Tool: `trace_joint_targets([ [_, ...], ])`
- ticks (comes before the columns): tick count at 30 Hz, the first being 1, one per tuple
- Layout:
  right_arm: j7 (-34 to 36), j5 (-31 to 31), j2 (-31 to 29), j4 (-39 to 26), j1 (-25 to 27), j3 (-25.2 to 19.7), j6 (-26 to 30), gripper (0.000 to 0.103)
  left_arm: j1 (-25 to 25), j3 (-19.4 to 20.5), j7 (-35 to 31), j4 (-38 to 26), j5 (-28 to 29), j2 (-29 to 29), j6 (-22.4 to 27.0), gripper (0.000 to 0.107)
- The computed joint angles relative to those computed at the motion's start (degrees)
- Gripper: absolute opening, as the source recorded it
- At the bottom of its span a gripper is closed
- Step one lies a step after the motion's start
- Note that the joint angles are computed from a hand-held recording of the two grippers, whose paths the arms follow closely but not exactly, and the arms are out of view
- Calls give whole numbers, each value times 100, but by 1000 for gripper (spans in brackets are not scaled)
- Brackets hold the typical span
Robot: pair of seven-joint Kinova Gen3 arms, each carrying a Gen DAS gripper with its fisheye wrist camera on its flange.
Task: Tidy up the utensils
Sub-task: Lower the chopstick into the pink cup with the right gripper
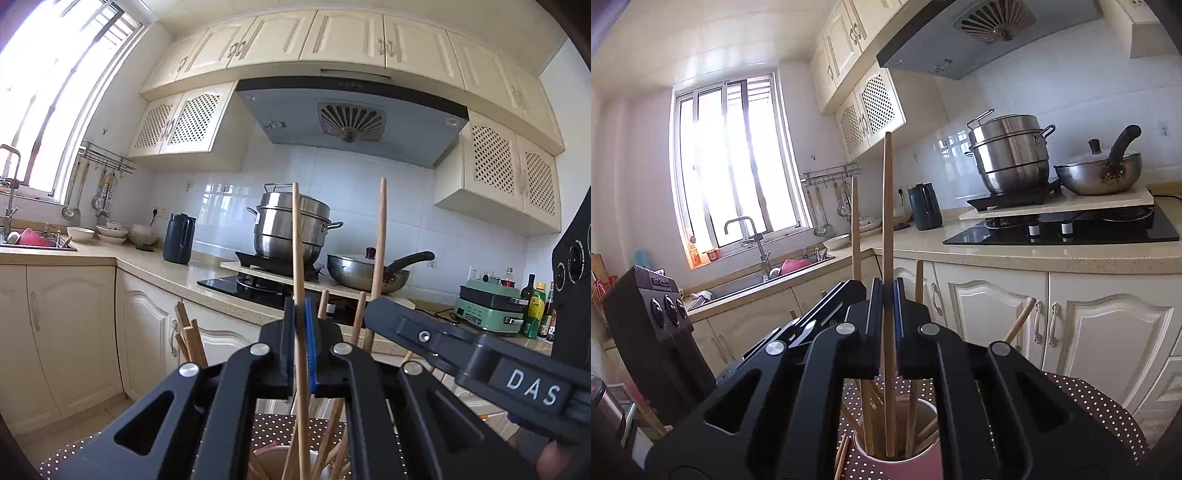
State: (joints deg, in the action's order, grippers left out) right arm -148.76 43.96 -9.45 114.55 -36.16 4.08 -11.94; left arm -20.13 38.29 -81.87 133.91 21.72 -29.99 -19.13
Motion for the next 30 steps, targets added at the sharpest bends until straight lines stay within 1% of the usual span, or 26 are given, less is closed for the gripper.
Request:
trace_joint_targets([
  [1, 91, -94, 18, 33, 39, -26, -52, 6, -58, 71, -15, 14, 12, 14, -50, 6],
  [2, 90, -95, 30, 59, -29, 45, -73, 6, -74, 94, -24, 10, 21, 39, -42, 6],
  [3, -5, -3, 34, 97, -109, 163, -149, 6, -196, 219, -38, 34, 91, 11, -100, 6],
  [4, -122, 118, 40, 117, -83, 175, -195, 6, -303, 332, -52, 61, 156, -30, -147, 6],
  [5, -167, 146, 57, 128, 35, 81, -222, 6, -304, 351, -46, 72, 151, -4, -165, 6],
  [7, -1, -4, 50, 202, 403, -229, -320, 6, -424, 491, -41, 104, 246, -37, -198, 6],
  [10, -24, 26, 34, 268, 409, -224, -349, 6, -488, 567, -57, 115, 248, -73, -113, 6],
  [11, -6, 21, 27, 283, 454, -278, -321, 6, -462, 542, -34, 118, 239, -78, -64, 6],
  [15, -95, 142, -12, 359, 390, -255, -277, 6, -333, 390, 46, 171, 130, -182, 122, 6],
  [19, -169, 211, -72, 436, 274, -193, -246, 6, -212, 202, 192, 218, -14, -401, 412, 6],
  [21, 4, 63, -125, 494, 326, -313, -176, 6, -179, 127, 273, 240, -116, -534, 574, 6],
  [23, 81, 4, -174, 543, 218, -272, -105, 6, -204, 105, 372, 262, -210, -679, 717, 6],
  [25, 277, -192, -218, 584, 180, -309, 5, 6, -106, 5, 496, 298, -333, -745, 837, 6],
  [30, 533, -383, -302, 619, -275, -39, 299, 6, 60, -175, 773, 353, -614, -901, 1233, 6],
])
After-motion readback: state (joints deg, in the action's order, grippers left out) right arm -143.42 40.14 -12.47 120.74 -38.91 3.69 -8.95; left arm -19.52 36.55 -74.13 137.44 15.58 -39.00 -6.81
